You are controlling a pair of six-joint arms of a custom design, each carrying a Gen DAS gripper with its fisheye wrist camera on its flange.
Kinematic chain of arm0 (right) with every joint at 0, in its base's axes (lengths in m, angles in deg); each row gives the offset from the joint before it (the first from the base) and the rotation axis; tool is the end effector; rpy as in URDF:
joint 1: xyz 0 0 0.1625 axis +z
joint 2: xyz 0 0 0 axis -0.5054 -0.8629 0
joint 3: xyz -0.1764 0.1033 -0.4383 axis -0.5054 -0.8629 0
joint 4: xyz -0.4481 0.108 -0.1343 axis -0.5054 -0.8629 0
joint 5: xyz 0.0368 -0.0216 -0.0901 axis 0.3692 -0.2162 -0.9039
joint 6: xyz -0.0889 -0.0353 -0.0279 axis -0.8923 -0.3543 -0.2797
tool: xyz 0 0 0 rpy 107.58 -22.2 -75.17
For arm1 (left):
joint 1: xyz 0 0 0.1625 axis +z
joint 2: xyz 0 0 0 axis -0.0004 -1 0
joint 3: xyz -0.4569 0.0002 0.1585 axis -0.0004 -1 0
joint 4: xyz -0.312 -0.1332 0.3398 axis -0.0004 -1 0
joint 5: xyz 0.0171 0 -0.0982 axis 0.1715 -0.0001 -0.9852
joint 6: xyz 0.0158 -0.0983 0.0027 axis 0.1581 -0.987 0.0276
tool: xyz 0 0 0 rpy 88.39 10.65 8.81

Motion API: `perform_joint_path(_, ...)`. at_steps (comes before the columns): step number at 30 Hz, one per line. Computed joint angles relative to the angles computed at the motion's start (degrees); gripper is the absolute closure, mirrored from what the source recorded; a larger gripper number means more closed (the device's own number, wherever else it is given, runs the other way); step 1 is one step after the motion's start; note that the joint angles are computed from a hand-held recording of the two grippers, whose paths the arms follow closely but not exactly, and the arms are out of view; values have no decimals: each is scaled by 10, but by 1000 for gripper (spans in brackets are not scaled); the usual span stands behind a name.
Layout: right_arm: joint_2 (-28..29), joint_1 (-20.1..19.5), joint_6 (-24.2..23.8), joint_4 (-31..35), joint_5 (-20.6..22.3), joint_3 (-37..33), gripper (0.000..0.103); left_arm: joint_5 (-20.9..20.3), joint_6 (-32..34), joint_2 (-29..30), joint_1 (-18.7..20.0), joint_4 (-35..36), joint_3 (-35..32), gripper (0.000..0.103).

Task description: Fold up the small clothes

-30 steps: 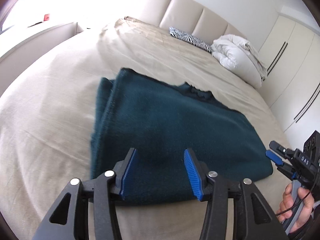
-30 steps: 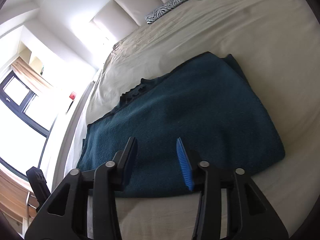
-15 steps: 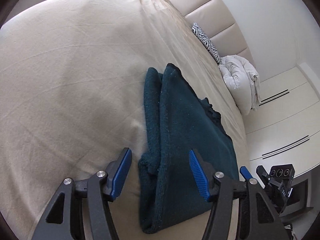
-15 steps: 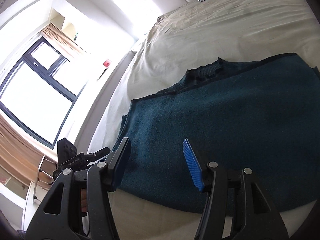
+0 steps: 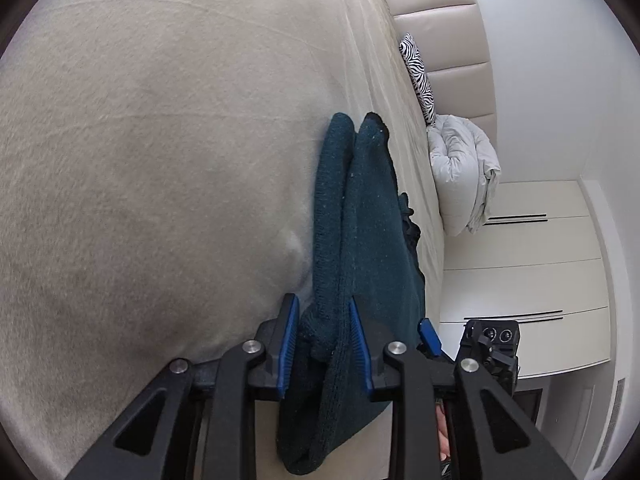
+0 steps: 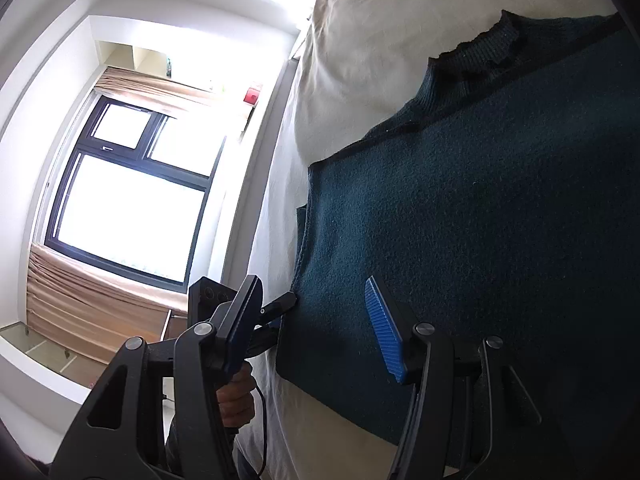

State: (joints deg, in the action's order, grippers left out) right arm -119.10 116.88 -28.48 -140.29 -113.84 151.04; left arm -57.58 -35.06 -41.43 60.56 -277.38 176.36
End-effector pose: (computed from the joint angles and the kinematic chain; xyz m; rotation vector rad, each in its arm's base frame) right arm 0.1212 -0.6830 0.1002 -0.5022 2.7792 0.0633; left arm -0.0433 -0.4273 0.1229 0.8158 -2.5774 1.1475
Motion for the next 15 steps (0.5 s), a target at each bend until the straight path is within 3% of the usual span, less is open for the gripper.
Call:
perform_joint_path(7, 29, 3, 21, 13, 6, -15, 50, -19, 24, 3, 2, 2, -10, 63)
perform_joint_path(11, 39, 6, 24, 18, 2, -20, 50, -34, 29, 0, 4, 11, -12, 63)
perform_joint_path(12, 42, 8, 24, 18, 1, -21, 50, -34, 29, -1, 4, 16, -13, 64)
perform_joint_path(15, 48, 11, 26, 22, 0, -27, 50, -28, 28, -8, 2, 48, -20, 78)
